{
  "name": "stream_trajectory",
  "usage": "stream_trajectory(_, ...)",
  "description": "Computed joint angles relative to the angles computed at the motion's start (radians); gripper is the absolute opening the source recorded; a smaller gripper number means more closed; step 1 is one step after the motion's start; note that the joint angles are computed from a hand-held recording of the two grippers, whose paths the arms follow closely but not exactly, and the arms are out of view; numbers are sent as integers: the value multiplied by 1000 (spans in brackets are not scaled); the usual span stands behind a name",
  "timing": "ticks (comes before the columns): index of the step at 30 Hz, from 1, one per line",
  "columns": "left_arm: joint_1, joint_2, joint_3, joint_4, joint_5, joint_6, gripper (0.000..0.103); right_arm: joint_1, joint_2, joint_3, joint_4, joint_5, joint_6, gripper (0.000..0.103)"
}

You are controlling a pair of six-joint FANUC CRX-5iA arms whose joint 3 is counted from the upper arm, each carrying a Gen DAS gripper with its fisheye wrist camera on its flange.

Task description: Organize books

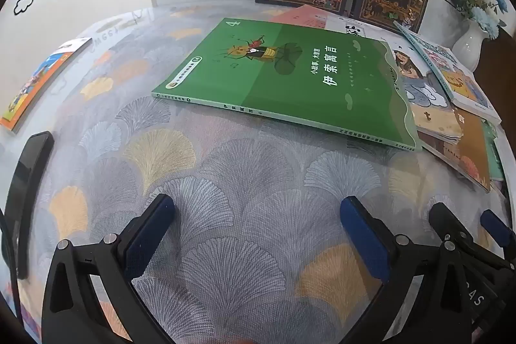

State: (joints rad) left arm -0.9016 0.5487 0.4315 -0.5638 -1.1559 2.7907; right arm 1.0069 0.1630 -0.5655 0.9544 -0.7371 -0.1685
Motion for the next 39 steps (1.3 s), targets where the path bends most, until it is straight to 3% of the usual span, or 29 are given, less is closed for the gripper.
stream_trajectory(5,8,2,6,20,-8,-21,103,1,-15,4,-44,42,84,103)
stream_trajectory(11,16,6,11,35,-12,-42,103,2,-98,7,-345,139,664,103)
stream_trajectory(15,14,5,10,33,-13,-40,103,42,-185,-80,-373,160,788,103)
stream_trajectory(19,15,6,14,39,-22,-41,103,71,-205,-44,-506,64,872,103)
stream_trajectory(22,8,45,88,68,-132,-31,103,48,-170,72,-638,-80,980,103)
stream_trajectory(25,-18,86,188,97,-287,-29,102,27,-218,89,-668,-143,965,102)
stream_trajectory(27,-45,85,221,84,-337,-23,102,16,-283,77,-659,-157,930,102)
stream_trajectory(34,-194,82,417,-109,-532,-16,102,42,-421,78,-419,-275,710,102)
stream_trajectory(39,-210,119,537,-94,-610,88,102,87,-491,8,-229,-304,514,103)
